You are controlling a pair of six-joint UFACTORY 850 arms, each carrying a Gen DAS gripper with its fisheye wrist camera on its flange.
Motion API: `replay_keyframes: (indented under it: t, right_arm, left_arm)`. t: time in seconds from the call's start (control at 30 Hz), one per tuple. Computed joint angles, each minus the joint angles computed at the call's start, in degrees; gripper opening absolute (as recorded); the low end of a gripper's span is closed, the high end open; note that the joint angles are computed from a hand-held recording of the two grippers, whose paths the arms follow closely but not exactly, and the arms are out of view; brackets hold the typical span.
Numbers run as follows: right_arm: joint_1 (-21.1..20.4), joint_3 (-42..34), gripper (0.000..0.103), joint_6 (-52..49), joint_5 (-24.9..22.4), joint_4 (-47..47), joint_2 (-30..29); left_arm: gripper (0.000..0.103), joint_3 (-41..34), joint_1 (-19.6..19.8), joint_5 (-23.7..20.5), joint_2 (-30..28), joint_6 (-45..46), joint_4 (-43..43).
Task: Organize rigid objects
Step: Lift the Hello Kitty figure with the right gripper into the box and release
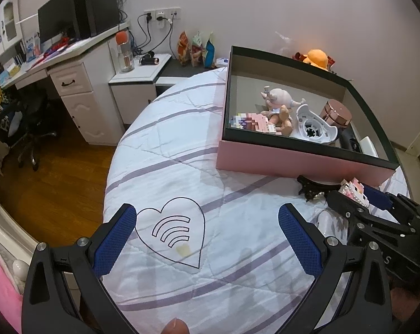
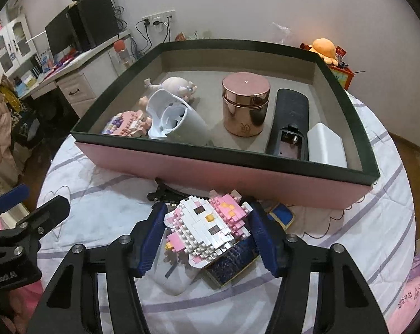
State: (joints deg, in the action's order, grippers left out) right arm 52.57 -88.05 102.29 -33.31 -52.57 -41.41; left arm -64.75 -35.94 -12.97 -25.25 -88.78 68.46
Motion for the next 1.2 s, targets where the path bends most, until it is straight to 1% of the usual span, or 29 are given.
replay_keyframes:
  t: [0.17, 0.3, 0.47, 0.63, 0.87, 0.97, 1.2]
  right_arm:
    - [0.55, 3.30, 0.061, 4.77, 0.64, -3.45, 2.86]
    - [0.95, 6.27, 0.061, 9.05, -0.33, -6.90, 5.83]
    - [0.87, 8.85, 0.061, 13.28, -1.96, -10.57, 8.90]
    - [-0.13, 9.36, 0.061, 13.65, -3.52, -11.80, 10.38]
    - [-2.76, 6.98, 0.061, 9.58, -2.81, -11.01, 9.27]
    - [-4.16, 5.40, 0.061, 6.78, -1.51, -9.38, 7.84]
    - [-6.79, 2.36, 0.062, 0.85, 1.36, -4.60, 4.52]
  left_arm:
    - [0.103, 0.10, -0.63, -0.33, 0.53, -1.37, 1.59]
    - [0.103, -0.63, -1.31, -0.37, 0.50, -2.08, 2.75]
    - [0.103, -3.10, -2.03, -0.71, -0.19, -2.56, 4.27]
    - [0.103, -6.79, -2.24, -1.29, -1.72, -2.40, 5.34]
    - [0.103, -12.97, -1.98, -2.82, -5.55, -0.63, 5.45]
    - [0.103, -15.85, -1.66, -3.07, -7.81, 1.72, 3.51]
    - [0.103, -21.12, -0.68, -2.92, -12.34, 9.19, -3.98]
